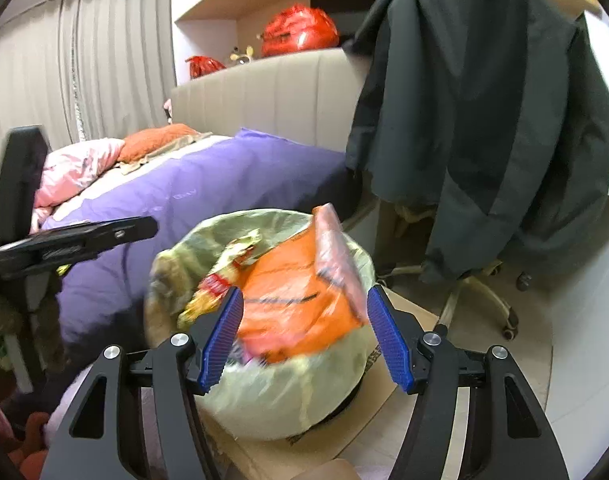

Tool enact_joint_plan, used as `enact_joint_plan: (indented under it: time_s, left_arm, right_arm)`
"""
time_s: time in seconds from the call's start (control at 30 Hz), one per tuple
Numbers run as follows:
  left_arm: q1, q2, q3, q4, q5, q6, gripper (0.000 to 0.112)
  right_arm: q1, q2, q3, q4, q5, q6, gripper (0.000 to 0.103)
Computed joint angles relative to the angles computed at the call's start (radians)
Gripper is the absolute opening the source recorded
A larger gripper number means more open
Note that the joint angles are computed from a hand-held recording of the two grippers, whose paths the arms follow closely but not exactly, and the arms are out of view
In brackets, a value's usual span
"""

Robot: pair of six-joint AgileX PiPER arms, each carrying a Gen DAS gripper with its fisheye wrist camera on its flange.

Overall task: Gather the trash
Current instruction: 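Grasp the clear plastic bag on the floor with the right tool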

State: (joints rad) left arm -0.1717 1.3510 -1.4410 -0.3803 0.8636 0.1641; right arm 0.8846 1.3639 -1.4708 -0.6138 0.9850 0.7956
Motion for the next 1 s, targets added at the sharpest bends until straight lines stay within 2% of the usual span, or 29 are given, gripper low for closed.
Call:
enact_joint_plan:
  time_s: [0.17, 0.27, 0.33, 0.5, 0.57, 0.63, 0.73, 0.9, 1.0]
  left_arm:
    - [0.119, -0.095, 0.093, -0.070, 0.041, 0.117, 0.038]
    - [0.246, -0.155, 0.147, -0.141, 0.100, 0.244, 0.038]
    - [0.348, -0.183, 0.168, -0.192, 0.154, 0.356, 0.038]
    - [0.712, -0.180, 0.185, -0.362, 0.291, 0.636, 0.038]
    - [0.822, -0.151, 0.189, -0.418, 0.313, 0.688, 0.038]
    - [0.897, -0.110, 0.185, -0.458, 0.317, 0.714, 0.038]
    - [0.963, -0.036, 0.155, -0.501, 0.325, 0.709, 0.039]
    - [1.020, 0.026, 0.135, -0.525, 0.283, 0.723, 0.039]
    - [1.039, 0.051, 0.132, -0.523, 0.280, 0.731, 0.039]
  right_arm:
    - [0.240, -0.061, 0.105, -0.090, 0.091, 0.169, 0.061]
    - [0.338, -0.069, 0.190, -0.107, 0.058, 0.301, 0.060]
    - [0.379, -0.034, 0.220, -0.099, 0.025, 0.364, 0.055]
    - [0.352, 0.081, 0.262, -0.010, -0.128, 0.498, 0.053]
    - [0.324, 0.155, 0.258, 0.037, -0.184, 0.550, 0.050]
    - [0.308, 0.222, 0.230, 0.052, -0.185, 0.568, 0.047]
    - [0.273, 0.310, 0.193, 0.083, -0.221, 0.621, 0.047]
    - [0.213, 0.415, 0.199, 0.171, -0.349, 0.745, 0.046]
    - [0.195, 0.484, 0.198, 0.148, -0.379, 0.871, 0.041]
